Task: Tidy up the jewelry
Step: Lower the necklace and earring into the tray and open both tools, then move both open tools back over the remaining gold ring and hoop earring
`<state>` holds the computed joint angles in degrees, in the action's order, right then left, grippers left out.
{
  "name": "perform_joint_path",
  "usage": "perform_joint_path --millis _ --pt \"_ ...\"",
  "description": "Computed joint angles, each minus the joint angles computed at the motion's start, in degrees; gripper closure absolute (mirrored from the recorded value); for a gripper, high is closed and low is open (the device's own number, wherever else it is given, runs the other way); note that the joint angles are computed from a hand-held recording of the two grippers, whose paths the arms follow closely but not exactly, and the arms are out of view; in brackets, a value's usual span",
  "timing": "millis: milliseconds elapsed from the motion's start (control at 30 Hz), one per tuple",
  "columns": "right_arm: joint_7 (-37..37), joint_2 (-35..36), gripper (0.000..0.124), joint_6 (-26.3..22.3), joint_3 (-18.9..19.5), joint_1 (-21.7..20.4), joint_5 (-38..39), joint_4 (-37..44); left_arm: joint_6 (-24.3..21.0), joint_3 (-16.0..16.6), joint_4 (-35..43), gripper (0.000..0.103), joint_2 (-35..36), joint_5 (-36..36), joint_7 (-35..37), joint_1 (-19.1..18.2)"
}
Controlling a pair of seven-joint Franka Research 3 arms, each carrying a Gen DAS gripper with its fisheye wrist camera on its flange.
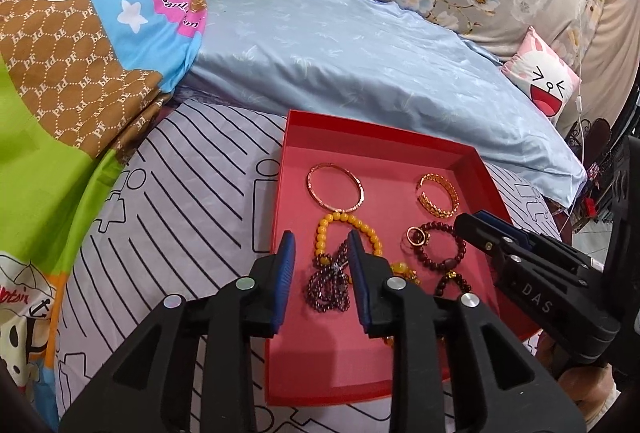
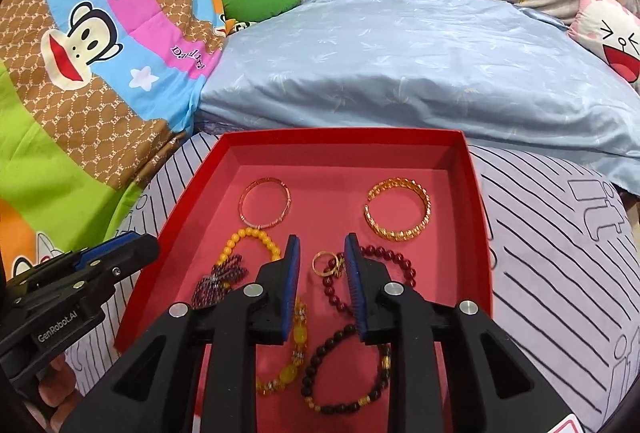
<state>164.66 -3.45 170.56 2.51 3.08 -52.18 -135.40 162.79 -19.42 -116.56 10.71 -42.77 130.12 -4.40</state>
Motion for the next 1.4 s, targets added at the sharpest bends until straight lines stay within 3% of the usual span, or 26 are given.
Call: perform_joint_path --millis 333,667,1033,1400 --pt "0.4 -5.9 0.101 -1.2 3.3 -1.9 1.2 -5.1 -1.1 1.2 -4.7 0.077 -5.0 -5.4 4.3 -1.6" --pt "-1.6 -16.6 0.101 -2.3 9.3 -5.7 7.8 -14.0 -2.9 5.8 -10.9 0.077 -12.3 -11.6 9.6 -6.6" --pt "-8.5 -30.1 0.101 -7.6 13.5 -3.0 22.0 -25.5 -4.2 10.3 -19.7 0.076 -19.7 -12.5 11.1 -12.1" --pt "-11.7 -34.2 0.101 -9.9 19.3 -0.6 33.5 -30.8 -3.6 13.2 -27.5 0.073 -24.7 -10.1 10.0 -16.1"
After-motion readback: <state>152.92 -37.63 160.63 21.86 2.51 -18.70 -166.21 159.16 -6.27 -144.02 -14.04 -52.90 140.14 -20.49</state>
